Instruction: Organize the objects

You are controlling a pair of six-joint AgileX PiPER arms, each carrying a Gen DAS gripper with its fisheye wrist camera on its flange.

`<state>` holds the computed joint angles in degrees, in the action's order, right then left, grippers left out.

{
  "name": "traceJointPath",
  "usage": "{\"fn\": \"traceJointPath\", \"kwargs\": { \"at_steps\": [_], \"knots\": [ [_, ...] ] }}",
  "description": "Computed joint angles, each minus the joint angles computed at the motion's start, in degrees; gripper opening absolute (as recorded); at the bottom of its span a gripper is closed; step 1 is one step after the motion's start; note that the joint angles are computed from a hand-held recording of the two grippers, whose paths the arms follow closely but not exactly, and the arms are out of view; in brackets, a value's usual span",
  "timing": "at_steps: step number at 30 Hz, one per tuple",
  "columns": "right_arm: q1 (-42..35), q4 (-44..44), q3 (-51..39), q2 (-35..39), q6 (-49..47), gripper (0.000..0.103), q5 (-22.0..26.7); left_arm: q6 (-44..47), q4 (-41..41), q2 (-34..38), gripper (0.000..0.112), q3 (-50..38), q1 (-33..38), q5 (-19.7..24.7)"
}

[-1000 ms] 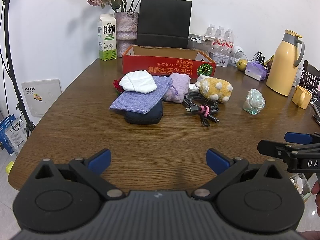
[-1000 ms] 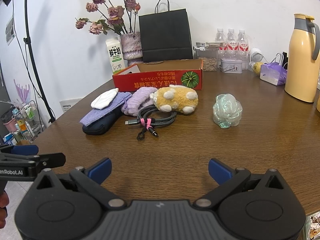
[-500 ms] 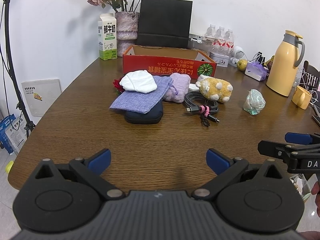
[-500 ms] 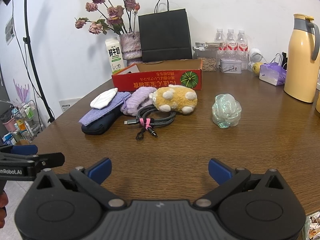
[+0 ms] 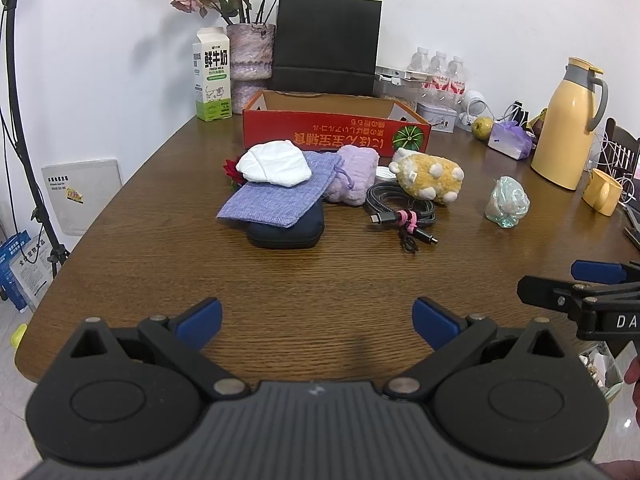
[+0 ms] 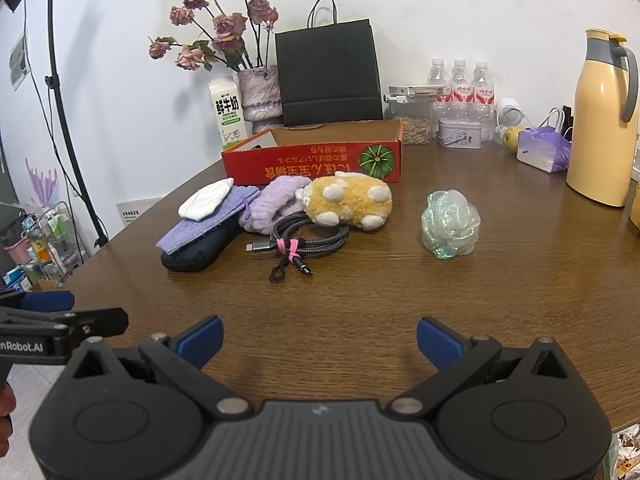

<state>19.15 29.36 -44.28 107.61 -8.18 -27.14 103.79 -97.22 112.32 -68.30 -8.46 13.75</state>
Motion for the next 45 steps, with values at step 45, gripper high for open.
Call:
{"fn": "traceJointPath", "kwargs": {
  "at_steps": [45],
  "knots": [
    [-19.9, -13.5, -32.4, 20.1, -5.0, 0.103, 16.5, -89.4, 82.0, 33.6, 0.103, -63.7, -1.1, 16.9]
  ]
}}
